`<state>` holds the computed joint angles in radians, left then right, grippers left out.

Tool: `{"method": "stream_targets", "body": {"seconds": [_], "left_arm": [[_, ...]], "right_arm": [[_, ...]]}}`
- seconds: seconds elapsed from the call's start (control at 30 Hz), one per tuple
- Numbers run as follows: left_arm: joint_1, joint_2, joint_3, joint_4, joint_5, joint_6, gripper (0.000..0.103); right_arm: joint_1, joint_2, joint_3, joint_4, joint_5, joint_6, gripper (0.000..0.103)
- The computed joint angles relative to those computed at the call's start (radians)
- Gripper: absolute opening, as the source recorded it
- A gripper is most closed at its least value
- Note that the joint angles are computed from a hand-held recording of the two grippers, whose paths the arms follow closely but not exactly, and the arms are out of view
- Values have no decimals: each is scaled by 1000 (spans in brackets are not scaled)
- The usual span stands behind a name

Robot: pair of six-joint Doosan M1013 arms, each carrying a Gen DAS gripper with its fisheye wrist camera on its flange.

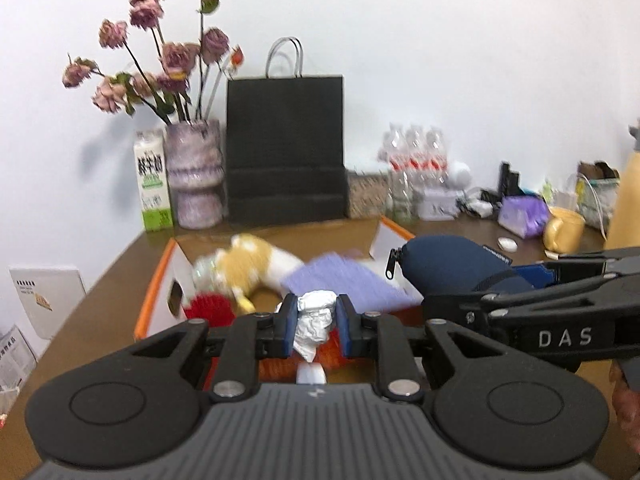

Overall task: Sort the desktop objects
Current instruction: 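Drop the tissue into the box with the left gripper while the right drops the navy case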

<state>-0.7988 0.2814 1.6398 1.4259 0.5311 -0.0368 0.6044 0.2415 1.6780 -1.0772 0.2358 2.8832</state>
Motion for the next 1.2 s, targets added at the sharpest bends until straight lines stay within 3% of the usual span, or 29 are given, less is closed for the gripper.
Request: {"method": "stream_targets", "body": {"seconds": [0.23, 0.47, 0.73, 0.83, 1.03, 1.2], "left_arm": [[36, 34, -57, 40, 14, -37, 21], [81, 78, -112, -19, 10, -12, 21], [123, 133, -167, -131, 10, 57, 21], [131, 153, -180, -146, 18, 68, 21], [139, 176, -185, -203, 19, 152, 21], [132, 181, -182, -172, 35, 148, 21]], "right_arm": [[-17, 57, -90, -5, -9, -18, 65], [-31, 122, -180, 19, -9, -43, 65], [-47, 209, -272, 188, 1, -180, 65], [-52, 231, -282, 182, 4, -169, 65], [-59, 263, -296, 284, 23, -294, 64], [-59, 270, -296, 347, 26, -361, 64]]}}
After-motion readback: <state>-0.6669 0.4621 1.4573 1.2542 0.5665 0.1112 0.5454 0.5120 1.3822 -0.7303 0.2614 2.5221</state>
